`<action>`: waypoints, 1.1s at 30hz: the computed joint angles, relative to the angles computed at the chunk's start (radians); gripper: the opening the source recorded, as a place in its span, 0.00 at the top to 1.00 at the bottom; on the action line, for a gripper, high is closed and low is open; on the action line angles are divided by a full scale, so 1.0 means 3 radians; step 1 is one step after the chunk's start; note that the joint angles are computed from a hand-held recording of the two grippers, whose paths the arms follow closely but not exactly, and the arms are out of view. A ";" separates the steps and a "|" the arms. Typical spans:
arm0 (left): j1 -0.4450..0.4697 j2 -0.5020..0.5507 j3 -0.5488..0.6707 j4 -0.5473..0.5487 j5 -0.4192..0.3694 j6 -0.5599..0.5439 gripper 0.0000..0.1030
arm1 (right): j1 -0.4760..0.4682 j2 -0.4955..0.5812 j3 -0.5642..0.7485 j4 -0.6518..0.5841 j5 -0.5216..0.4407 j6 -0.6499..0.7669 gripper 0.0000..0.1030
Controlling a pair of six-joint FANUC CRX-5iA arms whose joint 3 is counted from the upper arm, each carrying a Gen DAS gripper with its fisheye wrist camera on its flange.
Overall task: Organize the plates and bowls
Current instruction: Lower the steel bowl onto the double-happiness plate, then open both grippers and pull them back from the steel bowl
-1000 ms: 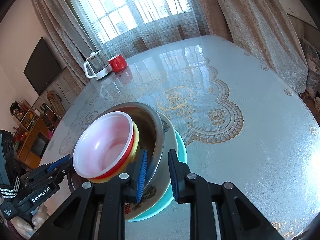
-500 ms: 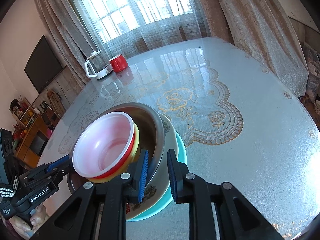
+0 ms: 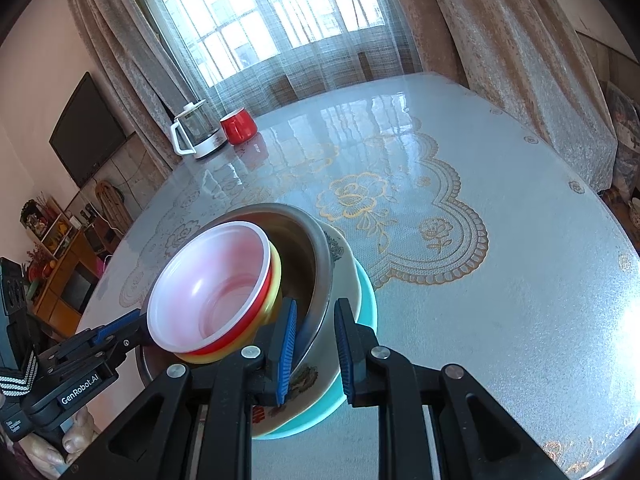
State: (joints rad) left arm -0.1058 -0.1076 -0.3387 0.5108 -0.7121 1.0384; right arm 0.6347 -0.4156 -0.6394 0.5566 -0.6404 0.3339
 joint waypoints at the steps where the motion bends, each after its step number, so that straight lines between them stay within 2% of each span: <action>1: 0.0005 -0.0012 -0.0012 0.0005 0.0004 0.0000 0.77 | 0.0003 -0.0005 -0.0003 -0.0005 0.0004 -0.0005 0.81; 11: 0.0057 -0.0109 -0.0142 0.0152 0.0061 -0.0093 0.76 | 0.0025 -0.0037 -0.0015 -0.0010 -0.0039 -0.0083 0.76; 17: 0.0124 -0.0150 -0.0211 0.0292 0.0049 -0.0145 0.70 | 0.0048 -0.0052 -0.0045 0.0076 -0.0070 -0.0190 0.71; 22: 0.0178 -0.0230 -0.0237 0.0165 0.0119 0.0011 0.70 | 0.0063 -0.0095 -0.0116 0.0240 -0.0083 -0.0379 0.67; 24: 0.0214 -0.0244 -0.0239 0.0122 0.0109 0.0087 0.67 | 0.0066 -0.0128 -0.0160 0.0327 -0.0081 -0.0487 0.63; 28: 0.0257 -0.0314 -0.0260 -0.0080 0.0158 0.0271 0.60 | 0.0098 -0.0176 -0.0245 0.0596 -0.0130 -0.0749 0.61; 31: 0.0262 -0.0378 -0.0273 -0.0282 0.0211 0.0432 0.54 | 0.0157 -0.0221 -0.0330 0.0859 -0.0197 -0.0999 0.52; 33: 0.0254 -0.0435 -0.0312 -0.0361 0.0268 0.0472 0.52 | 0.0207 -0.0258 -0.0397 0.1049 -0.0233 -0.1179 0.43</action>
